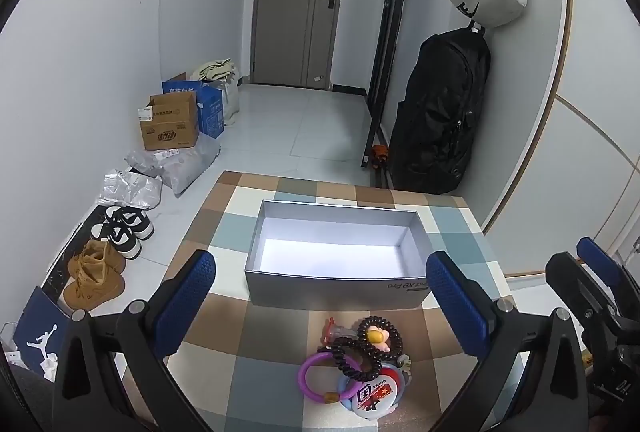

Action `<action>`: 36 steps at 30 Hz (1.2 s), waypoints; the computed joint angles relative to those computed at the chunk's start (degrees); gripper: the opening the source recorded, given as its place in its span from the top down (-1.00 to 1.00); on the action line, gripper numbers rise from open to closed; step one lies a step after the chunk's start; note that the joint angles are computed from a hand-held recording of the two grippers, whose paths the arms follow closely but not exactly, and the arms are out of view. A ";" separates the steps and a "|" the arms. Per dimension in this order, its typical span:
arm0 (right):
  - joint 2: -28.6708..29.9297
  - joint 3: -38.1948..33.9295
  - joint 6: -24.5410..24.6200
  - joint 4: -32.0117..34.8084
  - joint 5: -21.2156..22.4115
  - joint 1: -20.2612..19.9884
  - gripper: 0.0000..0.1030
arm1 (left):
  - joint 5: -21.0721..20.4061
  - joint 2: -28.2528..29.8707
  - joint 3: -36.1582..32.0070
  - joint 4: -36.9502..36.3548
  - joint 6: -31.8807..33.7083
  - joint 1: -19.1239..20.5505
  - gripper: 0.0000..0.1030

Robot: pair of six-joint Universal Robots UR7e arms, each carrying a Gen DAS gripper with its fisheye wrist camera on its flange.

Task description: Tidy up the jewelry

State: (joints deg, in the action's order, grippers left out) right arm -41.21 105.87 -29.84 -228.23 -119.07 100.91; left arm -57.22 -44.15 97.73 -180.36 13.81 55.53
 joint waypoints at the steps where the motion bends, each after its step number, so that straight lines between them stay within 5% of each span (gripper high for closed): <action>1: 0.10 -0.07 0.07 -0.09 -0.07 0.00 -1.00 | 0.08 0.04 0.03 -0.12 0.11 -0.05 -0.98; 36: 0.44 -0.45 0.67 0.25 0.44 0.10 -1.00 | -2.44 -0.87 0.40 2.45 -0.38 0.27 -0.98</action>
State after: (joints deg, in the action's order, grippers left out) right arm -40.78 105.42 -29.17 -227.99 -118.63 101.01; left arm -59.66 -45.02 98.13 -177.91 13.43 55.80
